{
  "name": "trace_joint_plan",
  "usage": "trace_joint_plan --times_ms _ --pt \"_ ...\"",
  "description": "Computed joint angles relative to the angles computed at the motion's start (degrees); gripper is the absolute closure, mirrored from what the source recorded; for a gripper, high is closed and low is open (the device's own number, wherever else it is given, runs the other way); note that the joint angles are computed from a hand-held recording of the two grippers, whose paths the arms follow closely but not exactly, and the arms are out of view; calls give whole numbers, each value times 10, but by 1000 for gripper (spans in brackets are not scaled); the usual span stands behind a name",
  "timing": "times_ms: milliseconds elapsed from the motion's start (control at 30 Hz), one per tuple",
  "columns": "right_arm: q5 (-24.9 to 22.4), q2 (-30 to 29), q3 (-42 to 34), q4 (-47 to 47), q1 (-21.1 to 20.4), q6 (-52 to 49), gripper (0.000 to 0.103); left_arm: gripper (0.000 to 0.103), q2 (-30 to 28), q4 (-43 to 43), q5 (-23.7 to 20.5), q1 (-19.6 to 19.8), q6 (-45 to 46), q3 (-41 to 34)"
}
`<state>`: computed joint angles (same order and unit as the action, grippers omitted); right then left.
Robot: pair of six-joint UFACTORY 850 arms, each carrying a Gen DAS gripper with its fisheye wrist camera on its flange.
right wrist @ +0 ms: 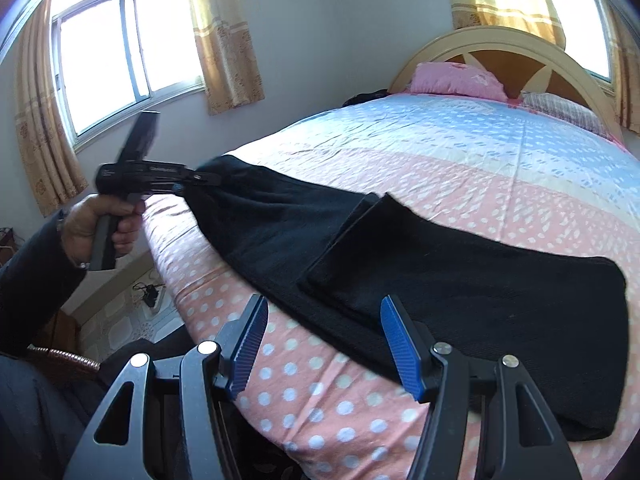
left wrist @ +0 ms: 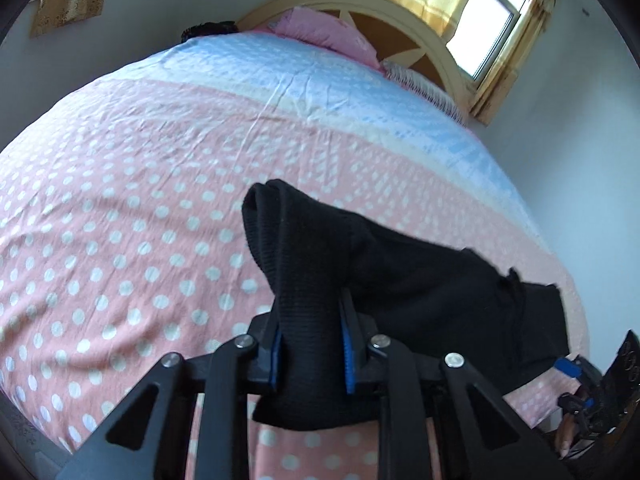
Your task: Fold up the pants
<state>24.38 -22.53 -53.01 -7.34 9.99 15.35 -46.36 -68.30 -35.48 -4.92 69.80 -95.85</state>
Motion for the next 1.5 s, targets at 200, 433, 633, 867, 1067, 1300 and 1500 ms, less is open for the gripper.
trace_joint_plan --times_ms 200,433,633,867,1067,1300,1500 --pt "-14 27 10 127 -12 -98 42 80 71 -90 -23 -13 100 54" --pt "-30 63 35 316 -36 -259 42 80 118 -116 -82 -58 140 71" --pt "-22 87 68 334 -79 -234 42 80 132 -87 -92 -110 118 57" --pt "-11 88 86 393 -119 -240 42 80 117 12 -19 -190 64 33" --pt "-12 88 96 373 -146 -173 42 80 88 97 31 -241 17 17" --pt "-16 82 96 317 -152 -111 42 80 56 172 62 -282 -42 7" --pt "-23 71 93 245 -166 -19 42 77 61 187 101 -305 -43 36"
